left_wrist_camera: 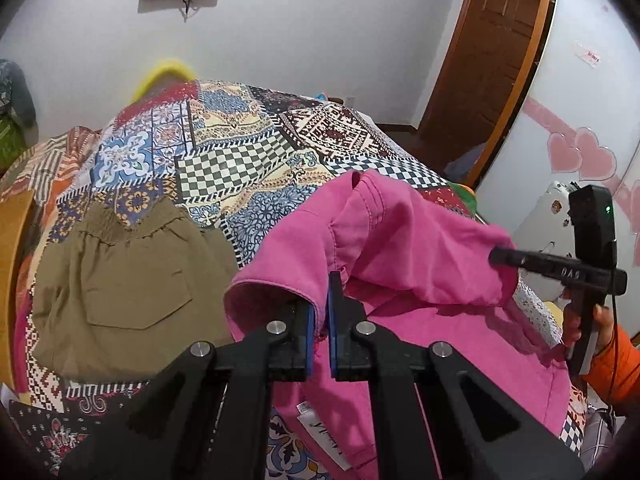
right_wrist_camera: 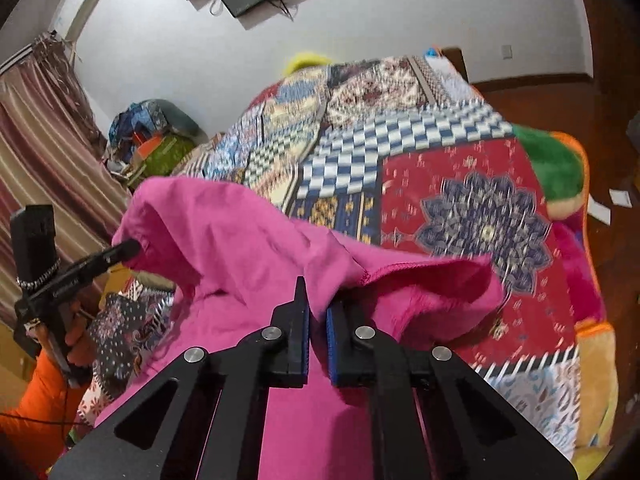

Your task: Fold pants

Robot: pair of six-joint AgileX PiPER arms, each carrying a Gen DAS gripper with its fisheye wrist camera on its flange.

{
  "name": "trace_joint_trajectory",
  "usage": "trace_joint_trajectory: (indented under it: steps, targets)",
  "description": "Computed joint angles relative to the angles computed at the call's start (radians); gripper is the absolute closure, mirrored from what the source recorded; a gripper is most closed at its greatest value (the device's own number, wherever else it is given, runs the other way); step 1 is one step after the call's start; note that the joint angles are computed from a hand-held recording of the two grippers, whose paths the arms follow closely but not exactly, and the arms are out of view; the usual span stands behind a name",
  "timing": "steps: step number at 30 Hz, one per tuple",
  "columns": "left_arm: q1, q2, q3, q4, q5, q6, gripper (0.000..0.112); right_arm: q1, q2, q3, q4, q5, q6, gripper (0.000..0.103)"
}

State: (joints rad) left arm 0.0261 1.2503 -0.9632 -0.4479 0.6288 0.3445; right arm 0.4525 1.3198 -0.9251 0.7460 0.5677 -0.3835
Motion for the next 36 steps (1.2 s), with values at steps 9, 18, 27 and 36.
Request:
trace_joint_trajectory:
  steps: [9,18,27,36]
  targets:
    - [-0.083,-0.06,-0.106,0.182,0.026,-0.179,0.108,-0.03,0.021,-0.247,-0.106,0.028,-0.021,0.098]
    - [-0.25,-0.193,-0.083,0.37,0.136,-0.39,0.108,-0.079,-0.166,-0.155,-0.088,0.121,-0.078,0.099]
    - [-0.66,-0.319,-0.005,0.756,0.277,-0.9,0.108,-0.182,-0.338,-0.061,-0.062,0.307,-0.07,0.099]
    - [-1.062,-0.393,0.103,0.999,0.48,-1.368,0.108,-0.254,-0.472,0.076,-0.024,0.432,-0.06,0.099]
